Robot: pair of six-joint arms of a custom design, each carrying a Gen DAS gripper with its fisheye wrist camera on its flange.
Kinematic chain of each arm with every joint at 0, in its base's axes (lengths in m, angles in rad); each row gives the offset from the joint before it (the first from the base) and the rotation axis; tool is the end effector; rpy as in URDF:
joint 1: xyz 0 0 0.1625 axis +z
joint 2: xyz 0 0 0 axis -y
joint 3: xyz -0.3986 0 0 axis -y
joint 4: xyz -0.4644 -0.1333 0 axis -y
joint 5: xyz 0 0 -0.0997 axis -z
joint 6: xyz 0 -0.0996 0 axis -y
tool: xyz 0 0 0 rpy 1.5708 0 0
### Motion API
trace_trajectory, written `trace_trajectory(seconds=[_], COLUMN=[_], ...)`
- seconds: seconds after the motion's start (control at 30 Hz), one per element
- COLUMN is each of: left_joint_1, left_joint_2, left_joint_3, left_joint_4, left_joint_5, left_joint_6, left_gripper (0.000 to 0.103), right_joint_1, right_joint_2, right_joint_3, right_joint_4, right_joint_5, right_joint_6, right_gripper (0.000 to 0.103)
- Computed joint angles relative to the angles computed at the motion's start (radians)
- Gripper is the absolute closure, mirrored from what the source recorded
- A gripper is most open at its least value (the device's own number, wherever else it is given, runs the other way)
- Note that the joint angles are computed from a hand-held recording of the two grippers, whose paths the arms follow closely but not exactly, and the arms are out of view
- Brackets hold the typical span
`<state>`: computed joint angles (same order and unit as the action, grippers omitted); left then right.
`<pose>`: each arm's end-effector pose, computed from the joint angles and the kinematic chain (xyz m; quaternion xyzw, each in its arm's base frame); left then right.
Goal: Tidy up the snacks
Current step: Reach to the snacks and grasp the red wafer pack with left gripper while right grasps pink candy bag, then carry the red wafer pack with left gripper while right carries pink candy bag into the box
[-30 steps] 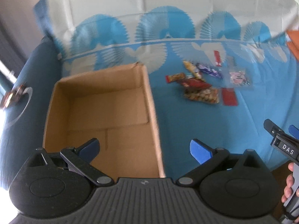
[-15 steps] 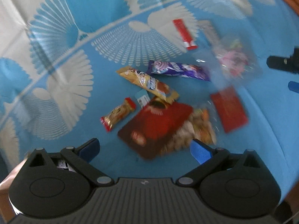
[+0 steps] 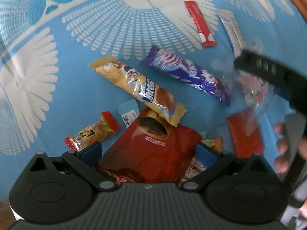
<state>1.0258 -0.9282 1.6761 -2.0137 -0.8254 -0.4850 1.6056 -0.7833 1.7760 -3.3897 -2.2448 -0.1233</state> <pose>-0.1665 -0.6621 0.0660 0.0829 0.9185 -0.0541 0.3829 0.0941 -0.6581 0.0754 -0.0641 -0.8721 0.3651 0.3193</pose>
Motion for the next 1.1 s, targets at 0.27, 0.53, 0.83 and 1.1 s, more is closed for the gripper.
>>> trace_trajectory(seconds=[0.27, 0.53, 0.83, 1.1], left_joint_1=[0.009, -0.01, -0.107, -0.252], left_joint_2=[-0.028, -0.127, -0.24, -0.447], left_joint_3=[0.032, 0.087, 0.164, 0.315], left_joint_4=[-0.039, -0.134, -0.156, -0.167], left_joint_5=[0.024, -0.028, 0.009, 0.013], left_joint_6=[-0.019, -0.081, -0.125, -0.217], left_gripper=[0.015, 0.091, 0.093, 0.093], right_joint_1=[0.019, -0.037, -0.065, -0.019], right_joint_2=[0.041, -0.023, -0.234, -0.473], right_joint_3=[0.007, 0.184, 0.367, 0.577], right_joint_4=[-0.1, -0.389, -0.475, -0.458], right_joint_5=[-0.061, 0.242, 0.352, 0.384], right_joint_6=[-0.072, -0.388, -0.351, -0.34], right_gripper=[0.0, 0.079, 0.083, 0.083])
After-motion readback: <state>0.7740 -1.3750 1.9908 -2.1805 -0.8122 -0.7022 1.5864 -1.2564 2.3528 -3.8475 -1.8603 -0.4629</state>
